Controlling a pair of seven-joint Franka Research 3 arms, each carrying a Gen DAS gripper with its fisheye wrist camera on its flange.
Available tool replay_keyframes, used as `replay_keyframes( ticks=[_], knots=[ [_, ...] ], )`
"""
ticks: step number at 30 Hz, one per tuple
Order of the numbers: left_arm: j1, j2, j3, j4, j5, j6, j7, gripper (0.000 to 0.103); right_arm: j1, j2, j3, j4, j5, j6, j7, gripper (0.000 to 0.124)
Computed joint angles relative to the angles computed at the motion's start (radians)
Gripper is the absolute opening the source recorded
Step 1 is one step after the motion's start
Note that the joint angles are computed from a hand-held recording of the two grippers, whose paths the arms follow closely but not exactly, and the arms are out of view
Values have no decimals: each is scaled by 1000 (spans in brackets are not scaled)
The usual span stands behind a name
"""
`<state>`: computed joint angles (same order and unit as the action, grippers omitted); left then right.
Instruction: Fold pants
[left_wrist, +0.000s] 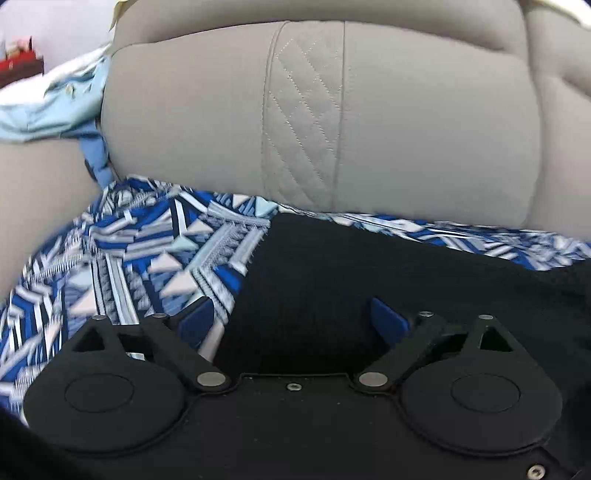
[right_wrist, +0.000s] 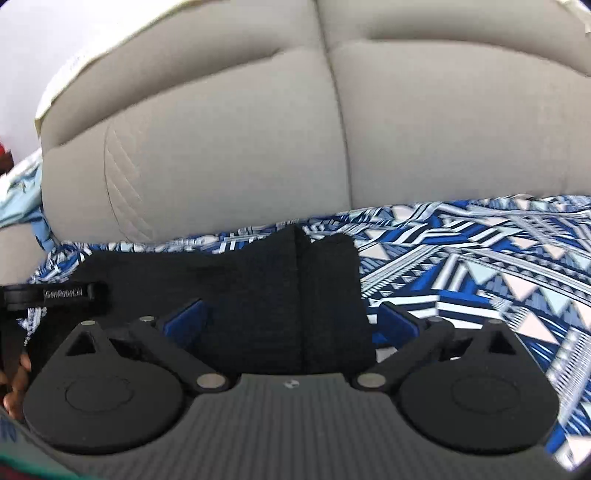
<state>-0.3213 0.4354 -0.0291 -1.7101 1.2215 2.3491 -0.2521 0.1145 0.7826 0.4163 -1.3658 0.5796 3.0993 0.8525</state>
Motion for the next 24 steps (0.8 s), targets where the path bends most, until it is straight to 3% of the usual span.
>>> replay_keyframes(
  ticks=[2,5,7,10,12,13,15,17,19,20,24],
  knots=[
    [-19,-47,-5,-61,44,16,-50,93,-74,-26,113,-81,13,83,-86,103],
    [-39,-104,-29,-131,107,0,-96,97,-243,-19,358,-221,-53,244,-177,103],
    [-47,-143,-50,-178,153,-12,-129,99,-318,-7,462,-298,-96,315,-180,103],
    [-51,-195,-89,-251,199,-26,-143,99,-383,-9,534,-402,-151,385,-144,103],
    [-49,-214,-113,-280,201,-37,-130,99,-360,-45,496,-438,-148,404,-125,98],
    [-47,-224,-121,-299,214,-32,-131,100,-323,-70,449,-444,-130,413,-119,89],
    [-40,-230,-132,-320,229,-21,-133,100,-202,-132,305,-451,-50,434,-106,74],
    [-29,-224,-137,-329,221,-5,-128,100,-74,-161,166,-413,126,417,-160,61],
    [-20,-220,-136,-341,229,19,-158,101,-83,-161,150,-436,61,423,-53,60],
    [-16,-225,-133,-357,262,41,-211,101,-68,-165,133,-442,57,437,-59,60],
    [10,-243,-129,-408,377,125,-387,103,97,-172,-32,-433,112,523,-96,64]
  ],
)
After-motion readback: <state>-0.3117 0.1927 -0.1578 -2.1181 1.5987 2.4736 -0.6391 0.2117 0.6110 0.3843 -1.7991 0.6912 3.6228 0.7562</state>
